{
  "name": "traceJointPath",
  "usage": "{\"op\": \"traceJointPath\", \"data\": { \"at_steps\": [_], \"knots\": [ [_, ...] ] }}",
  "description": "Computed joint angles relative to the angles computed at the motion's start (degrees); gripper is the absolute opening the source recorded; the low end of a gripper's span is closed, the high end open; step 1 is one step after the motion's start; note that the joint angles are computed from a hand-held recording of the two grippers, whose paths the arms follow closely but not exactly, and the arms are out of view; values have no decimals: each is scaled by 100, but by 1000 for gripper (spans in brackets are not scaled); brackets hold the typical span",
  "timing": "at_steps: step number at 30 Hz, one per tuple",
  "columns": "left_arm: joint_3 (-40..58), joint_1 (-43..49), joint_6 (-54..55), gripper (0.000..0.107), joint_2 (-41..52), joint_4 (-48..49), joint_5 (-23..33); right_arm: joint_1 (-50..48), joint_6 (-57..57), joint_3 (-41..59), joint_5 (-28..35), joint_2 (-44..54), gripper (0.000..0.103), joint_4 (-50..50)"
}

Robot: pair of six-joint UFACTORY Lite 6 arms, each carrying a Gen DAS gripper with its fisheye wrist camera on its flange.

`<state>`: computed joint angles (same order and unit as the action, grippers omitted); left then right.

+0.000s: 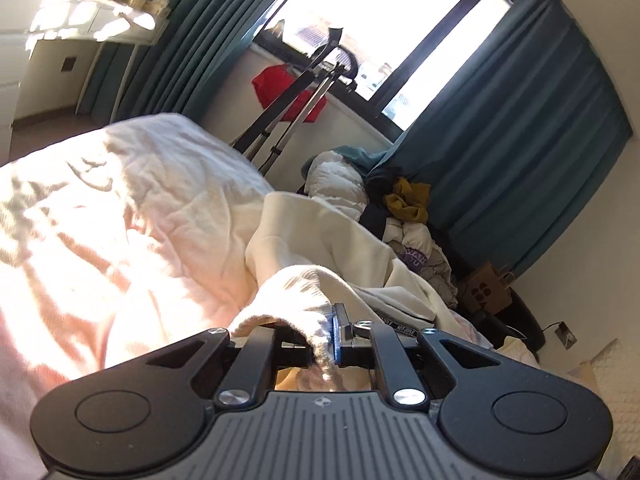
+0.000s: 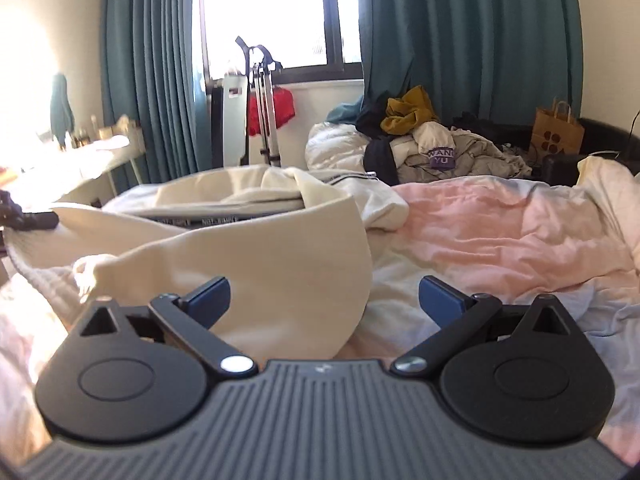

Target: Fold clothes

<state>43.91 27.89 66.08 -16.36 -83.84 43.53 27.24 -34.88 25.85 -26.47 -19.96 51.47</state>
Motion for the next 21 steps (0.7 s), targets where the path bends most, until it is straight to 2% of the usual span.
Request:
{"op": "traceJointPath", "data": {
  "at_steps": [2, 4, 8, 11, 14, 15, 16, 18, 19, 20, 21],
  "knots": [
    [80, 192, 181, 10, 498, -134, 192, 449, -679, 97, -256, 272, 103, 912],
    [201, 123, 402, 10, 804, -282, 54, 822, -1179, 218, -273, 522, 103, 1550],
    [493, 268, 738, 9, 1523, -416, 222, 1911, -1559, 179, -773, 830, 103, 2489],
    [839, 445, 628, 9, 2127, -411, 501, 2355, -2348, 727, -887, 1911, 101, 2954],
    [1103, 595, 525, 9, 2576, -467, 796, 2318, -2448, 1218, -1007, 2854, 91, 3004],
    [1170, 630, 517, 9, 2697, -494, 884, 2252, -2427, 1380, -1024, 3132, 82, 3028],
    [1250, 651, 496, 9, 2815, -506, 959, 2070, -2194, 1446, -921, 3274, 77, 2925],
    [1326, 666, 449, 9, 2952, -565, 1073, 1774, -1252, 1337, -727, 3257, 76, 2300],
    [1394, 639, 387, 9, 3018, -589, 1096, 1698, -725, 1234, -728, 3189, 72, 1915],
    [1397, 661, 374, 9, 3034, -583, 1131, 1675, -241, 1114, -765, 3093, 66, 1532],
    [1393, 683, 360, 9, 3032, -563, 1163, 1656, 198, 1003, -814, 2996, 49, 1187]
  ]
}}
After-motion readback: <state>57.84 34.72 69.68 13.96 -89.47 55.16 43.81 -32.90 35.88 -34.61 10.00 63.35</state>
